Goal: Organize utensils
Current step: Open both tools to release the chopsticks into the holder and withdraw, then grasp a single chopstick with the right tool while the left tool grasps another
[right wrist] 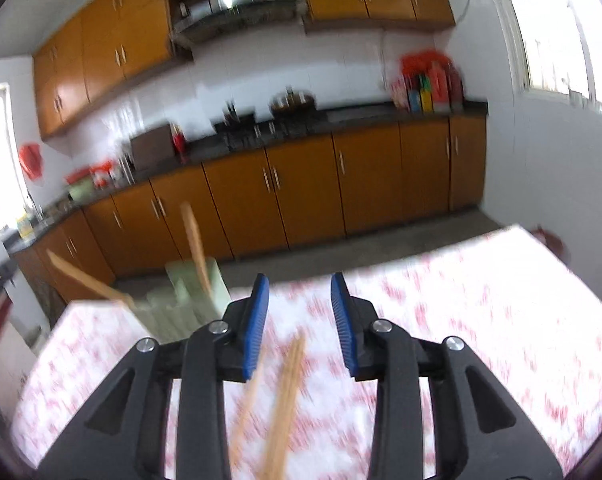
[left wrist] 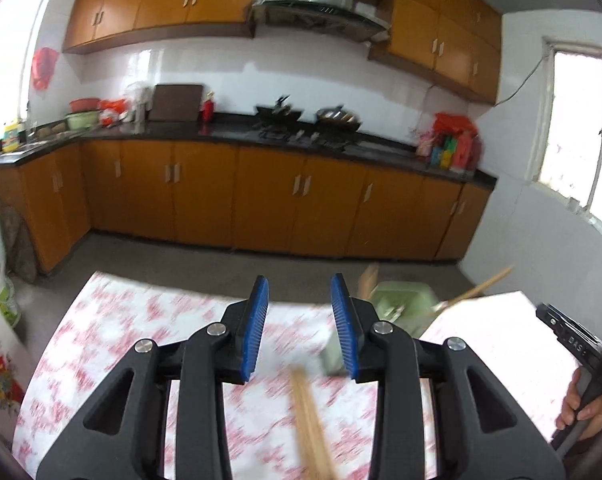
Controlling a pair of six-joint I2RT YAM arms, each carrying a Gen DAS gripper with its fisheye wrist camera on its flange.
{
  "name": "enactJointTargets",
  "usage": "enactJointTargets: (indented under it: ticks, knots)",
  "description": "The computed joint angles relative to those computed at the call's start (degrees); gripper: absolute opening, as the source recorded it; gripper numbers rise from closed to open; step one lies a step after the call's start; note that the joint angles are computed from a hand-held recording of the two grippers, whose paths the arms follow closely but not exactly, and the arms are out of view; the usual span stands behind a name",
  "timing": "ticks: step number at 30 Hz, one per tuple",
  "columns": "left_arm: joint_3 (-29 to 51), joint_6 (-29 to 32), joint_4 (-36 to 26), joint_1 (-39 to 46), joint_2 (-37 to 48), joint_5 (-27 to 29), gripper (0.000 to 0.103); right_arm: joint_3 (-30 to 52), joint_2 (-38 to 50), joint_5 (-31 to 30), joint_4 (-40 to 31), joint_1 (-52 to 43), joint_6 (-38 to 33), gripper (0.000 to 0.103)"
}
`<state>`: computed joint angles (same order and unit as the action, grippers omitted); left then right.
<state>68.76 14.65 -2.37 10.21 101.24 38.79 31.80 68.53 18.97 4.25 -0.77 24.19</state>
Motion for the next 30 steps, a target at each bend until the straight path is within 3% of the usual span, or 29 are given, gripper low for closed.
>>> enactJointTargets:
  ticks: [3, 6, 12, 19, 22, 27, 30]
  knots:
    - [-1.26, 4.02, -0.24, 1.01, 4.48, -3.22, 0.034, -3.41, 7.55, -3.71, 3.36, -0.09, 1.95, 0.033]
    - [-1.74, 6.82, -0.24, 1.27, 8.83, -6.52, 0.034, -4.64, 17.74, -8.47, 8.15, 0.89, 4.38, 0.024]
    - [-1.85, 11.03, -2.43, 1.98, 15.05, -8.53, 0.034, -3.86, 30.47, -11.49, 14.33, 3.89, 8.5, 0.02]
    - [-1.84, 12.21, -3.89, 1.24, 17.12, -8.97, 0.034, -0.33, 34.92, -9.34, 13.47, 6.17, 8.0, 0.018]
    - [-1.93, 12.76, -4.4, 0.84, 17.62, -8.94, 0.034, 0.08, 34.19, -7.33, 11.25, 5.5, 6.54, 0.01]
    - [-2.84, 14.75, -5.96, 0.62, 17.99, -7.56, 0.034, 0.27, 33.65, -1.4, 8.57, 4.62, 7.37, 0.008]
    - [-3.8, 16.36, -7.39, 0.31, 18.1, -6.18, 0.034, -0.98, 32.91, -2.15, 9.46, 2.48, 8.21, 0.008]
